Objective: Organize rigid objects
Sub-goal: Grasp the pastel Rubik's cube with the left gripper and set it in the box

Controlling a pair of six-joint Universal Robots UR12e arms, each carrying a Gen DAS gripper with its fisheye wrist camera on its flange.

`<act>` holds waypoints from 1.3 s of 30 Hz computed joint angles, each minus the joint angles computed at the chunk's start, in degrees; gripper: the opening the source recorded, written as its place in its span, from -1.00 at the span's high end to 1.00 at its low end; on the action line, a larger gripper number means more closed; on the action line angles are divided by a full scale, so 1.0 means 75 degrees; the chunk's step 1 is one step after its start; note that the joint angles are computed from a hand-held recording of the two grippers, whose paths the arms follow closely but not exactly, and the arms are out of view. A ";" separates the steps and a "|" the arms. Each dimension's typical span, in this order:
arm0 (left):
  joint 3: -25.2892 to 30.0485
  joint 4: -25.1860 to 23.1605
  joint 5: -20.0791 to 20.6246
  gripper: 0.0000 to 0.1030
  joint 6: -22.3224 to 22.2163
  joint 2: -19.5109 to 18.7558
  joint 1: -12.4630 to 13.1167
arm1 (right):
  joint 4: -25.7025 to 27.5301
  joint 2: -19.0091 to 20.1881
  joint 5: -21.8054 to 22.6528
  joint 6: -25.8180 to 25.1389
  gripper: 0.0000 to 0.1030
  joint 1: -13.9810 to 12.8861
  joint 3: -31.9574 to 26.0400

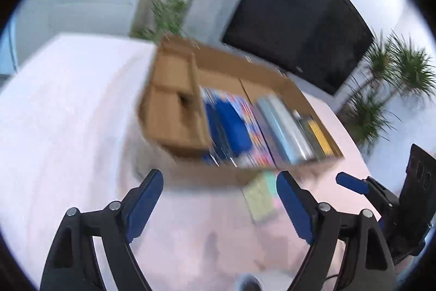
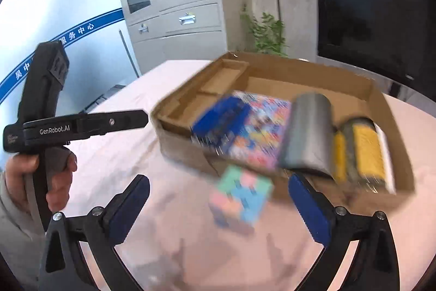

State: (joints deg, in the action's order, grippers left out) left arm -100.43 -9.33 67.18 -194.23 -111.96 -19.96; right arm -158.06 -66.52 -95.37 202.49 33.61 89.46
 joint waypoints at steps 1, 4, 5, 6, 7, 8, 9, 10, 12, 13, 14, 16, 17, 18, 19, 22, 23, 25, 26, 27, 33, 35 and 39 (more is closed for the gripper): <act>0.0034 -0.0288 -0.0260 -0.65 -0.0021 -0.0049 -0.0016 | 0.0021 -0.0123 0.0460 0.0257 -0.99 -0.0055 0.0211; 0.0181 -0.1656 -0.0918 -0.61 0.0194 -0.0086 -0.0048 | 0.0186 -0.0388 0.1820 0.0625 -0.96 -0.0147 0.0692; 0.0121 -0.1792 -0.0931 -0.61 0.0243 -0.0031 -0.0060 | 0.0224 -0.0465 0.1970 0.0479 -0.95 -0.0090 0.0819; 0.0007 -0.1819 -0.0912 -0.61 0.0284 0.0055 -0.0070 | 0.0199 -0.0508 0.1934 0.0312 -0.95 -0.0031 0.0904; -0.0123 -0.1819 -0.0941 -0.61 0.0348 0.0146 -0.0073 | 0.0143 -0.0555 0.1748 0.0169 -0.95 0.0051 0.1001; -0.0219 -0.1787 -0.1002 -0.61 0.0343 0.0205 -0.0070 | 0.0091 -0.0567 0.1500 0.0142 -0.95 0.0098 0.1055; -0.0266 -0.1765 -0.1008 -0.61 0.0266 0.0238 -0.0085 | 0.0106 -0.0549 0.1411 0.0253 -0.95 0.0081 0.1048; -0.0239 -0.1756 -0.0963 -0.61 0.0256 0.0218 -0.0115 | 0.0194 -0.0513 0.1343 0.0481 -0.95 0.0044 0.0999; -0.0093 -0.1689 -0.0908 -0.61 0.0253 0.0111 -0.0176 | 0.0062 -0.0406 0.1132 0.0653 -0.80 -0.0079 0.0917; 0.0049 -0.1682 -0.0986 -0.61 0.0167 0.0006 -0.0193 | -0.0012 -0.0323 0.1018 0.0438 -0.75 -0.0132 0.0838; 0.0165 -0.1644 -0.1077 -0.61 0.0068 -0.0098 -0.0212 | 0.0084 -0.0244 0.0859 0.0203 -0.70 -0.0158 0.0723; 0.0459 -0.1545 -0.1105 -0.60 -0.0165 -0.0328 -0.0259 | 0.0276 -0.0060 0.0858 -0.0277 -0.56 -0.0272 0.0472; 0.0588 -0.1533 -0.0976 -0.60 -0.0282 -0.0424 -0.0305 | 0.0376 0.0049 0.0973 -0.0502 -0.40 -0.0347 0.0336; 0.0717 -0.1497 -0.0953 -0.56 -0.0309 -0.0528 -0.0336 | 0.0517 0.0134 0.1010 -0.0651 -0.23 -0.0395 0.0211; 0.0838 -0.1442 -0.1026 -0.36 -0.0270 -0.0644 -0.0359 | 0.0597 0.0232 0.1147 -0.0800 -0.13 -0.0449 0.0086; 0.1208 -0.1860 -0.1144 0.23 -0.0136 -0.0894 -0.0425 | 0.0475 0.0450 0.1606 -0.0875 0.25 -0.0614 -0.0036; 0.1191 -0.1684 -0.1017 0.23 -0.0180 -0.0910 -0.0447 | 0.0435 0.0474 0.1684 -0.0848 0.23 -0.0632 -0.0035; 0.1150 -0.1622 -0.0887 0.28 -0.0204 -0.0874 -0.0466 | 0.0298 0.0494 0.1758 -0.0833 0.26 -0.0633 -0.0020; 0.1083 -0.1542 -0.0765 0.36 -0.0281 -0.0821 -0.0482 | 0.0199 0.0471 0.1813 -0.0846 0.33 -0.0632 0.0029; 0.1019 -0.1501 -0.0643 0.40 -0.0310 -0.0753 -0.0504 | 0.0137 0.0445 0.1835 -0.0838 0.37 -0.0623 0.0054; 0.0728 -0.0776 -0.0027 0.40 -0.0477 -0.0286 -0.0650 | -0.0326 0.0144 0.1602 -0.0762 0.37 -0.0511 0.0122; 0.0821 -0.0529 0.0032 0.40 -0.0480 -0.0276 -0.0653 | -0.0564 0.0111 0.1422 -0.0814 0.37 -0.0517 0.0041; 0.1441 -0.0486 -0.0084 0.39 -0.0387 -0.0595 -0.0596 | -0.0661 0.0251 0.1276 -0.1171 0.37 -0.0667 -0.0296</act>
